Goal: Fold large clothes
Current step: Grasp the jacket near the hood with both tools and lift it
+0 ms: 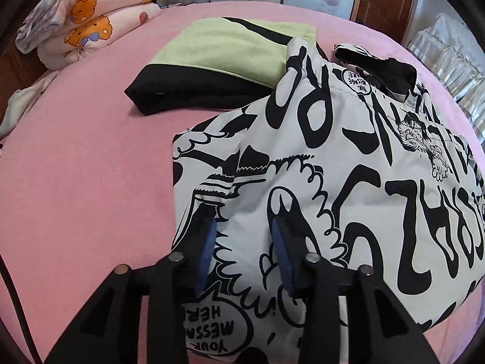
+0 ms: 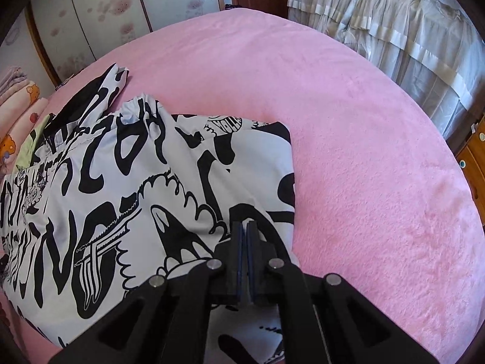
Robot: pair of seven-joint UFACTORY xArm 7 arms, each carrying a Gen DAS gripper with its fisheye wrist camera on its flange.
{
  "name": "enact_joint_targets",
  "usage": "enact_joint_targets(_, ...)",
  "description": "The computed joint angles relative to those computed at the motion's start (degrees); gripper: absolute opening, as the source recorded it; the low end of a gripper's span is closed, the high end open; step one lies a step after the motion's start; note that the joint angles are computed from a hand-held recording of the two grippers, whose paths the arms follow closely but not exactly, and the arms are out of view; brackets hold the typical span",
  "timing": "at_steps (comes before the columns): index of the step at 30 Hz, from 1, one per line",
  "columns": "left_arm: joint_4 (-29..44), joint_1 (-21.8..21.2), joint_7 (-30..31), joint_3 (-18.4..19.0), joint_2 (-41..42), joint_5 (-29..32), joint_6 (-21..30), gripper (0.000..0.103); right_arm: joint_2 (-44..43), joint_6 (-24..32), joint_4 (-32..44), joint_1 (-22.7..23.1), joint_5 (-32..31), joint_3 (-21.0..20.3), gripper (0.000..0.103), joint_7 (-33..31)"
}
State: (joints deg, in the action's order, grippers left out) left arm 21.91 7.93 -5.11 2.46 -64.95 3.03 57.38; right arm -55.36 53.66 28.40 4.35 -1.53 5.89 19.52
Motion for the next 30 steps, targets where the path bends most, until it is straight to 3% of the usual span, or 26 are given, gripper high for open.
enact_joint_targets(5, 3.4, -1.3, 2.3, -0.1, 3.5, 0.3, 3.6, 0.051, 4.3, 4.4, 4.1, -0.7, -0.8, 1.6, 0.004, 2.0)
enact_joint_targets(10, 11.5, -3.1, 5.2, 0.2, 10.1, -0.2, 9.4, 0.054, 11.1, 11.8, 11.5, -0.6, -2.7, 2.5, 0.005, 2.3)
enact_joint_targets(14, 17.8, -4.2, 6.5, -1.1, 15.0, 0.1, 8.6, 0.065, 16.8, 15.9, 20.1, 1.5, -1.0, 1.7, 0.015, 0.6)
enact_joint_targets(19, 28.3, -5.7, 4.2, -3.6, 25.8, -1.0, 5.1, 0.066, 25.4, 12.1, 31.7, 4.0, 1.6, 2.1, 0.041, -0.7)
enact_joint_targets(24, 36.8, -8.0, 0.6, -6.3, 36.0, -0.8, -1.0, 0.066, 38.0, 4.5, 43.1, 6.2, 3.5, 3.4, 0.042, 1.6)
enact_joint_targets(30, 45.2, -9.7, -5.6, -8.3, 48.4, 2.0, -7.5, 0.066, 53.5, -5.0, 55.1, 10.2, -0.7, 5.1, 0.042, 5.5)
